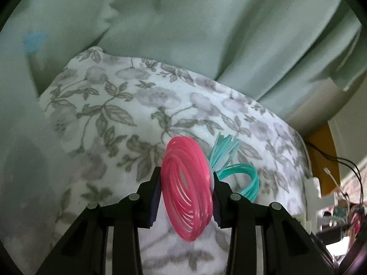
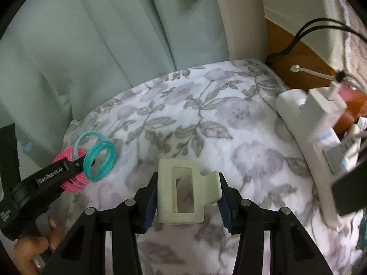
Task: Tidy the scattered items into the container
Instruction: 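Lift the hair coils and cream clip and carry them toward the clear box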
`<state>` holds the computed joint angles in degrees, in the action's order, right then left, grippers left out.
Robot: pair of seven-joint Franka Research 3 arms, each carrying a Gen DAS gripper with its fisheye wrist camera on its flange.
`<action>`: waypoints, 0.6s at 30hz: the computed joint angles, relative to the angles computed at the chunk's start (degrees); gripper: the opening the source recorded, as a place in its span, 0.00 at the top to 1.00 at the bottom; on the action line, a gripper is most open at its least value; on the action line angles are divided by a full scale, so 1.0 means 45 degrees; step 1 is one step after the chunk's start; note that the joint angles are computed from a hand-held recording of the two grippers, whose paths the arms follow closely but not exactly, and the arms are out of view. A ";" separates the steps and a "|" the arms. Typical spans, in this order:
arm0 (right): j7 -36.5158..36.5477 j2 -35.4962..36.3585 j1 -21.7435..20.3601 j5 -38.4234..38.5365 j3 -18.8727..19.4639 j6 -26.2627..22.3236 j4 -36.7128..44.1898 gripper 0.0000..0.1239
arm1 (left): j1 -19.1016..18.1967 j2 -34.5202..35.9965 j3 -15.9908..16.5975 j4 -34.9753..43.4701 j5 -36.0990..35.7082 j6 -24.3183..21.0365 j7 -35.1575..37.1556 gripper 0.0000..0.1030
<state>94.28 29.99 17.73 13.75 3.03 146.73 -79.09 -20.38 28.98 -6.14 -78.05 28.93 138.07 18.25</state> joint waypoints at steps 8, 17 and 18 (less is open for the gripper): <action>-0.0028 -0.2206 0.0129 0.0145 0.0115 0.0997 -0.2242 0.60 | -0.0324 -0.2011 -0.0130 -0.1531 0.1070 0.0189 -0.0814 0.62; -0.0127 -0.4689 0.0341 0.0379 0.0413 0.2218 -0.4454 0.60 | -0.0223 -0.4540 -0.0767 -0.3231 0.2826 0.0352 -0.2021 0.62; -0.0179 -0.4916 0.0375 0.0420 0.0464 0.2350 -0.4615 0.60 | -0.0180 -0.4799 -0.0865 -0.3404 0.3022 0.0350 -0.2149 0.62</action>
